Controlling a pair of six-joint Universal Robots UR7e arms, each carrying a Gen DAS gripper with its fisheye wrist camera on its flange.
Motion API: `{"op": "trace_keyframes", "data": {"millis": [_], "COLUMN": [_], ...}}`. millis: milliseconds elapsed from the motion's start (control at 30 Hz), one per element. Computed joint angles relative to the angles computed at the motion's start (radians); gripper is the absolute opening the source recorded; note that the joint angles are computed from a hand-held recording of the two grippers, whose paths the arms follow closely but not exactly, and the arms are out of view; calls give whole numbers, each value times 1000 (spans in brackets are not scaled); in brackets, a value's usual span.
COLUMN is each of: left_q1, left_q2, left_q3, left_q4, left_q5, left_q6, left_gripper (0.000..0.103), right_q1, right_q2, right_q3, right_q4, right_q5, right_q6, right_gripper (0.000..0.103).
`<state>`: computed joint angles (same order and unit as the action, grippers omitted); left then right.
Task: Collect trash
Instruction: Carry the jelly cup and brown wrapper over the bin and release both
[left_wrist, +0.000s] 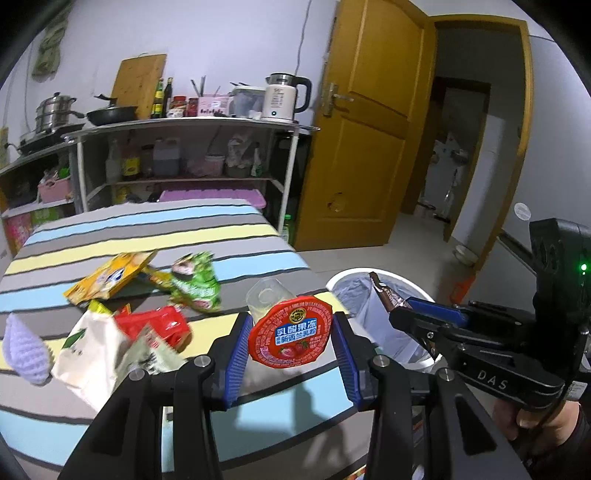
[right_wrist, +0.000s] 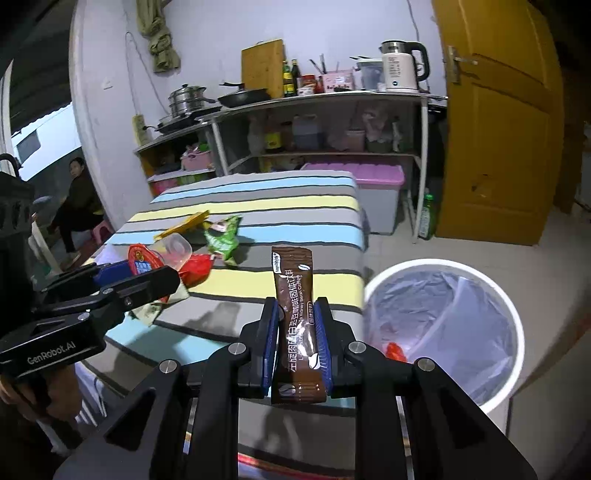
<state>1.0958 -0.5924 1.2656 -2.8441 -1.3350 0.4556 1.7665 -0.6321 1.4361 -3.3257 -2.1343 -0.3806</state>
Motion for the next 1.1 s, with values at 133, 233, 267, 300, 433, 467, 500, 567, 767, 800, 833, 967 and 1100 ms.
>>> {"op": "trace_keyframes", "data": {"millis": [133,233,267,300,433,467,500,567,767,800,833,967,1100], "left_q1": [-10,-17,-19,-22,-32,-34,-36,-40,-47,-47,-48,-52,-56], "left_q2": [21,42,50,58,92,98,105,123,181,189,200,227,258], "left_q3": [-22,-48,-56,-65,-105,-113,-121,-141,-213,-221,-236,-266,-304], "left_q4": [9,27,33,38,66,71,75,87,140,147,159,182,209], "left_q5": [-15,-27,-30,-34,-51,-54,-59,-67,-82,-83,-86,-88,-89], "left_q6": [7,14,17,20,25,27,29,34,37,36,36,39,42], "left_gripper": [44,44,44,44,44,44,44,44,44,44,44,44,44], "right_q1": [-9,-15,-18,-21,-33,-37,-41,-48,-70,-74,-78,-95,-109], "right_q2": [-14,-24,-28,-33,-47,-53,-57,-63,-85,-88,-91,-99,-102], "right_q3": [12,21,26,31,45,49,53,56,77,77,79,85,83], "right_q4": [-23,-39,-46,-53,-70,-72,-76,-81,-94,-92,-93,-90,-81], "right_q5": [-16,-28,-33,-38,-52,-56,-59,-67,-80,-80,-81,-83,-83], "right_q6": [-3,-5,-5,-4,5,8,10,12,26,30,33,47,59], "right_gripper": [21,21,21,21,21,21,21,21,21,21,21,21,21]}}
